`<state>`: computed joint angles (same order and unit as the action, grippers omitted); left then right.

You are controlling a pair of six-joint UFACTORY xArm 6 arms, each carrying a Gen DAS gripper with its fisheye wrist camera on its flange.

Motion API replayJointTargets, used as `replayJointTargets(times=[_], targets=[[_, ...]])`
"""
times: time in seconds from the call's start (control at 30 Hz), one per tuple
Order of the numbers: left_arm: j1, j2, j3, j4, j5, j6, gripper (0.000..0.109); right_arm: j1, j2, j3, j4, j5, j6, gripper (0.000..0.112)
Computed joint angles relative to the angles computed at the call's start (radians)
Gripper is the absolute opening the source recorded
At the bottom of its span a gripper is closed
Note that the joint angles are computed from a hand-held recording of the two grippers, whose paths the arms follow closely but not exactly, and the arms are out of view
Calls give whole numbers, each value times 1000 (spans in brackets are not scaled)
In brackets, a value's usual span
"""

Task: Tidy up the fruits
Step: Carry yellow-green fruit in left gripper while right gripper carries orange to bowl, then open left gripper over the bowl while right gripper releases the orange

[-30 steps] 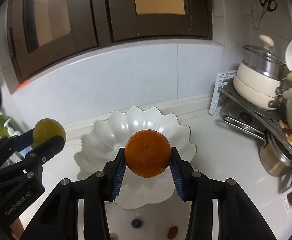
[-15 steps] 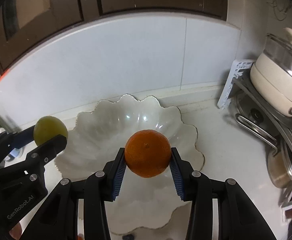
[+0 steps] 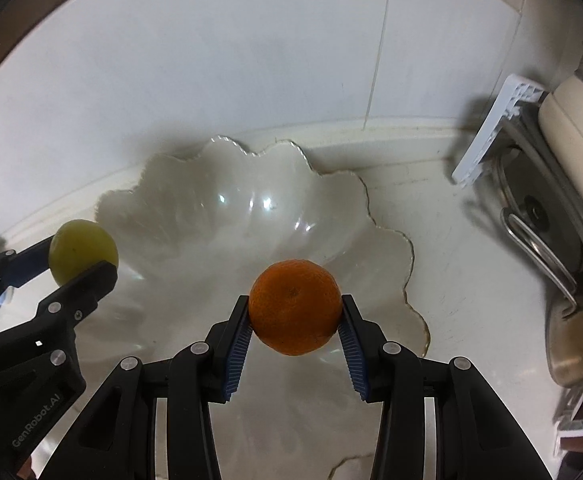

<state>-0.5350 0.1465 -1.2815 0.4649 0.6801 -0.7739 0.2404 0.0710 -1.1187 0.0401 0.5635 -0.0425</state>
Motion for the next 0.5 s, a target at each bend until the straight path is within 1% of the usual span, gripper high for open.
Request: replayJointTargets(times=[0.1,0.27,0.5], targets=[[9,19,-7,-43,3,33,48,-5,35,-35,1,32,-3,44],[7,56,-35,-54,29,48,48,-4,67,-62,-26,60,6,44],[7,84,-49,-77,44,65,48,-1,96,-81,-41,83,1,44]])
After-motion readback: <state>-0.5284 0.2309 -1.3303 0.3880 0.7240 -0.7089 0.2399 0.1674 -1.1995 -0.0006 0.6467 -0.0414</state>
